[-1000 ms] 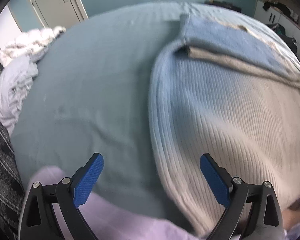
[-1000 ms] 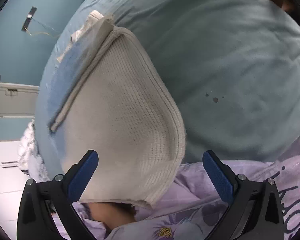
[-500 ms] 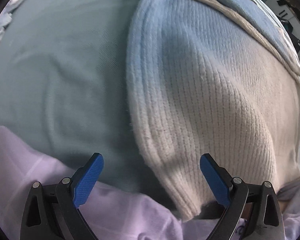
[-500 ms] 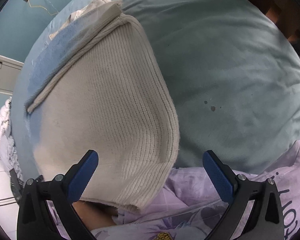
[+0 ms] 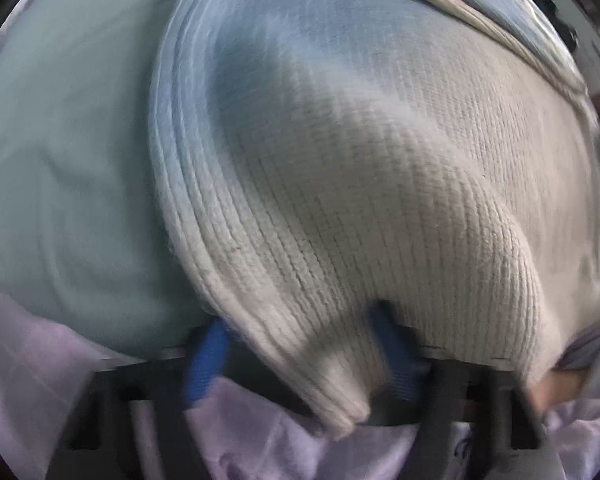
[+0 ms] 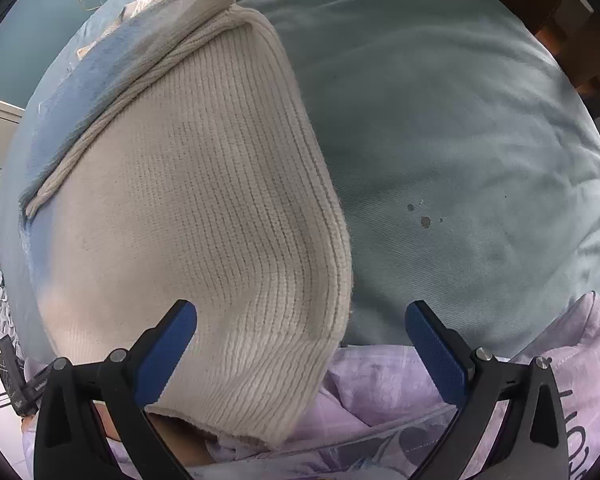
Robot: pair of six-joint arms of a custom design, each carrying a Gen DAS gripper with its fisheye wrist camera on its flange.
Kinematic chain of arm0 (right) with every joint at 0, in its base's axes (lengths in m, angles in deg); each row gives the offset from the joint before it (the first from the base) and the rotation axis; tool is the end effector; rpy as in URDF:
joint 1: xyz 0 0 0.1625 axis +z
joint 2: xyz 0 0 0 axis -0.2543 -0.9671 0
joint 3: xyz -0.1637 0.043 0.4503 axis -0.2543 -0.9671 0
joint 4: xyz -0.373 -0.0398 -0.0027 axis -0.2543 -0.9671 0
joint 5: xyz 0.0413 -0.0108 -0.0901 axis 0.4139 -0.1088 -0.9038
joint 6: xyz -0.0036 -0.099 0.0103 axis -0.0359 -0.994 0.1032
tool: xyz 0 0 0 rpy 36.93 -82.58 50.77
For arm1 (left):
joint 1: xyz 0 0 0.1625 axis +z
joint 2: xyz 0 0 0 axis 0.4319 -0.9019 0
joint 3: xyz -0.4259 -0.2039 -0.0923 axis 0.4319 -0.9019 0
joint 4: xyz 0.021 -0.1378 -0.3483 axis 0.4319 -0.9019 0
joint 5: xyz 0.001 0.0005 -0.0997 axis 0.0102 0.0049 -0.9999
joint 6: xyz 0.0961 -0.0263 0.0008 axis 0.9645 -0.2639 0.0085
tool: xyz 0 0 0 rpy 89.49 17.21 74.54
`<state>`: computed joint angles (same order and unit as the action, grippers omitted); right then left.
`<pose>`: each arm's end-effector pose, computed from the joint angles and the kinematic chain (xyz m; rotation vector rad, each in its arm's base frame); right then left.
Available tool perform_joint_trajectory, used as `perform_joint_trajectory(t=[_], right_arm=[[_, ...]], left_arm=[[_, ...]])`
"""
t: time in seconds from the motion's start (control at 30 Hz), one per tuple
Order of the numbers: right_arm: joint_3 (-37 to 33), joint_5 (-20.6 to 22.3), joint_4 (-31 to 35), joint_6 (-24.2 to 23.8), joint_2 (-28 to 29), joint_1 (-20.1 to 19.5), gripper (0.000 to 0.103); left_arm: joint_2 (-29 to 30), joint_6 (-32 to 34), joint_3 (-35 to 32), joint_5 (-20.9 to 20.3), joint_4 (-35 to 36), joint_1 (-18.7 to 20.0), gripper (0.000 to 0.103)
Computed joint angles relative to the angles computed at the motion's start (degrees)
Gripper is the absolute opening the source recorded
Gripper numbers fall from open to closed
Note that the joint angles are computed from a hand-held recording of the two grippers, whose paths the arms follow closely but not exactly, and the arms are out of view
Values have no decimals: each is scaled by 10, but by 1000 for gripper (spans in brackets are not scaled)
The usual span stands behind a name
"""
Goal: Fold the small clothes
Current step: 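Grasp the hem with the right gripper while the left gripper grasps it too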
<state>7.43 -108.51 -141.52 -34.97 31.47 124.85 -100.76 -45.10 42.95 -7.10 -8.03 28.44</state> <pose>0.3258 -0.6574 0.1320 -0.0452 -2.5372 0.0283 -0.0674 -0.4141 0.3754 -0.4047 2.4029 -0.2120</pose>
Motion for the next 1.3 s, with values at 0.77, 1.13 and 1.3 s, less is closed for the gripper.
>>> perform_joint_trajectory(t=[0.77,1.13,1.3], right_arm=[[-38,143,134,-10,49,-58,77],[58,45,-72,-120,17,3,8],[155,110,-278,-153,-38,3,6]], left_arm=[[-148,-30,30,78,-68,-116,10],[-134,-80,15,110,38,-152,10],[-132,-85,13,117,55,-157,10]])
